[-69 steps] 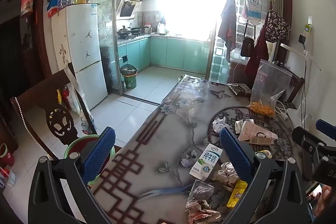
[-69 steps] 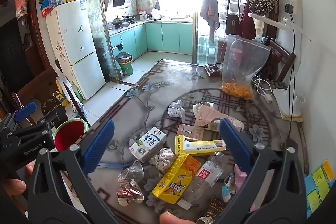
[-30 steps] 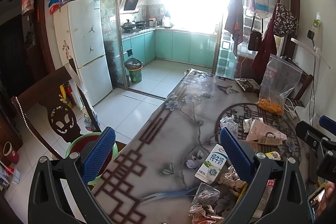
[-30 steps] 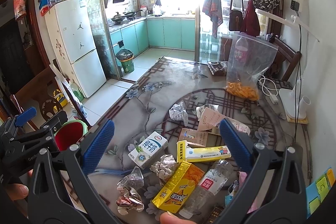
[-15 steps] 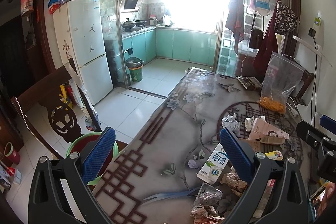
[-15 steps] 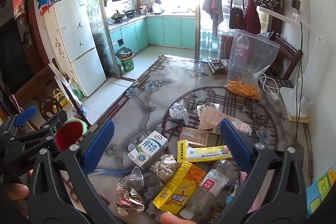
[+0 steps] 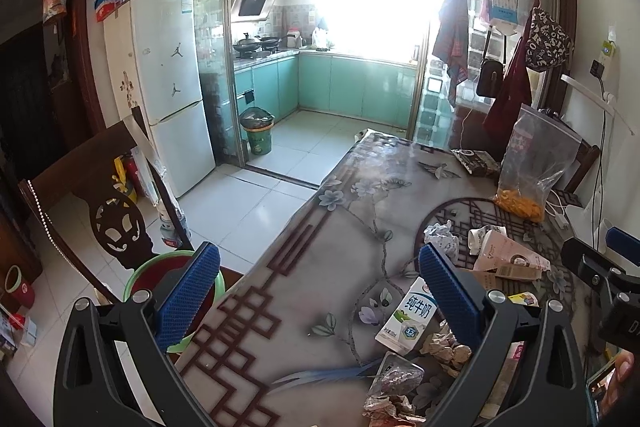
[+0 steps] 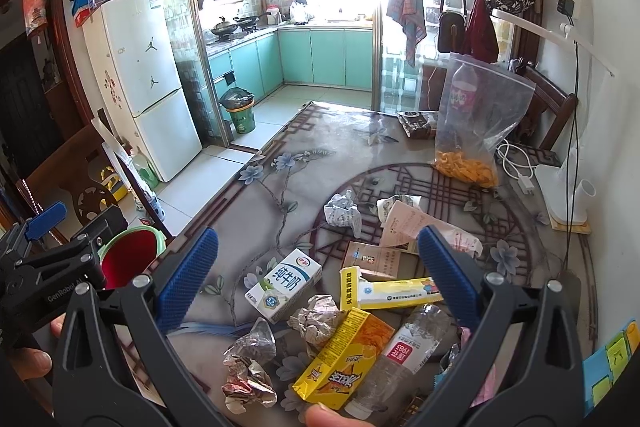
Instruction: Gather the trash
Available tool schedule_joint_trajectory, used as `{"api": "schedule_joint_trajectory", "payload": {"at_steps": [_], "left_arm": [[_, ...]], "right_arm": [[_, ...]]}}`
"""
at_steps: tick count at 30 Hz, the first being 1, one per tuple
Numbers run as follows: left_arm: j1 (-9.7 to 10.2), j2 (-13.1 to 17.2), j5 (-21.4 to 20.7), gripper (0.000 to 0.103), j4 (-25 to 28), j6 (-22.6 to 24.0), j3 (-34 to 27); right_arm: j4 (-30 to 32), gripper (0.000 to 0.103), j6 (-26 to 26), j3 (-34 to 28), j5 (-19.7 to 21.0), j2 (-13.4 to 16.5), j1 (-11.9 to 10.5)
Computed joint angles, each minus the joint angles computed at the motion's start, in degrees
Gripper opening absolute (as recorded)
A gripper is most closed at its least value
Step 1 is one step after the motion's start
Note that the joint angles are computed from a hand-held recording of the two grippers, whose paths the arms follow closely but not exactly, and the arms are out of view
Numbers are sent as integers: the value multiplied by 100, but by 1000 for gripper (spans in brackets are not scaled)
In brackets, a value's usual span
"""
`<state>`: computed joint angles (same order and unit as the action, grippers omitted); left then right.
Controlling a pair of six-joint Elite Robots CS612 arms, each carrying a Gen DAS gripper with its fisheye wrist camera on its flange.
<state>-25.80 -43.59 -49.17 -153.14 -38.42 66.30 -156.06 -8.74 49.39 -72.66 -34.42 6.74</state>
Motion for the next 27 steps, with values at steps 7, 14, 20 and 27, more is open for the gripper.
{"api": "schedule_joint_trajectory", "payload": {"at_steps": [7, 14, 20, 27], "left_arm": [[9, -2, -34, 95, 65, -22, -14], [22, 14, -86, 95, 136, -4, -45], [55, 13, -256, 95, -130, 39, -2], [77, 50, -410, 95, -127, 209, -43]], "right_arm": [[22, 99, -24, -6, -16, -3, 10], [93, 99, -36, -50, -38, 14, 11], [143, 99, -56, -71, -70, 27, 14], [315, 99, -91, -180, -123, 81, 7]]}}
